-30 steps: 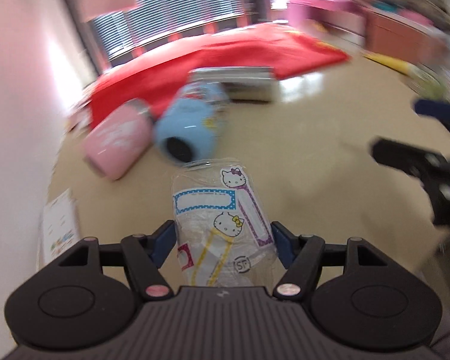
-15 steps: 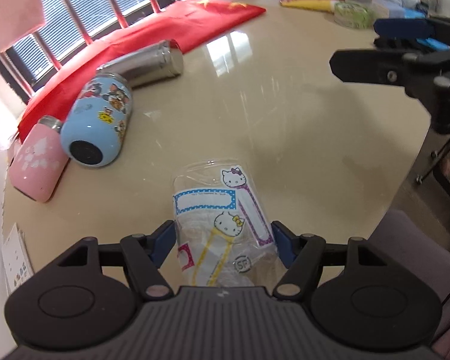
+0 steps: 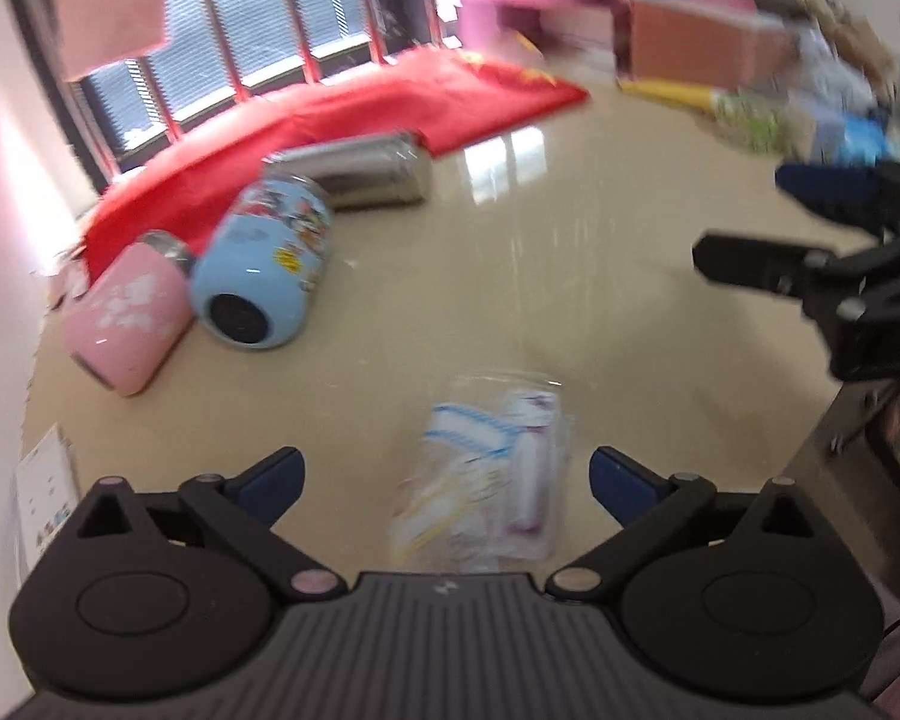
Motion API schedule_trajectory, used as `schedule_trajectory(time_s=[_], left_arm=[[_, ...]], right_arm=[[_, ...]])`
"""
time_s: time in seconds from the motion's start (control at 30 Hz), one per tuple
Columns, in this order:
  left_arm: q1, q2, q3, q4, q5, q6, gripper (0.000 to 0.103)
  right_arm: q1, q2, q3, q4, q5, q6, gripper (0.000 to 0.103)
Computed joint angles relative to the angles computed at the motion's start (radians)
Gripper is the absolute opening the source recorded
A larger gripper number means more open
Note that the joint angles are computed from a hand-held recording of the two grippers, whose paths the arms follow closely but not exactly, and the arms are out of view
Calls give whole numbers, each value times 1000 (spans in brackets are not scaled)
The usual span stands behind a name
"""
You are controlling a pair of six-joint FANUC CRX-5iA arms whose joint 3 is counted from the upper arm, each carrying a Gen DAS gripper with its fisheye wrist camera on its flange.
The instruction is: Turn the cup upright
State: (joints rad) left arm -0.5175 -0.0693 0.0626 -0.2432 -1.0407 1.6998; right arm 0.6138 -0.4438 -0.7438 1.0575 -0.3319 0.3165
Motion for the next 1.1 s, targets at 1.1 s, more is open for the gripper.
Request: schedule_trajectory(time_s=[1.1], left_arm=[[210, -442, -337, -58, 81, 274, 103]], right_arm=[[471, 266, 499, -441, -741, 25, 103]])
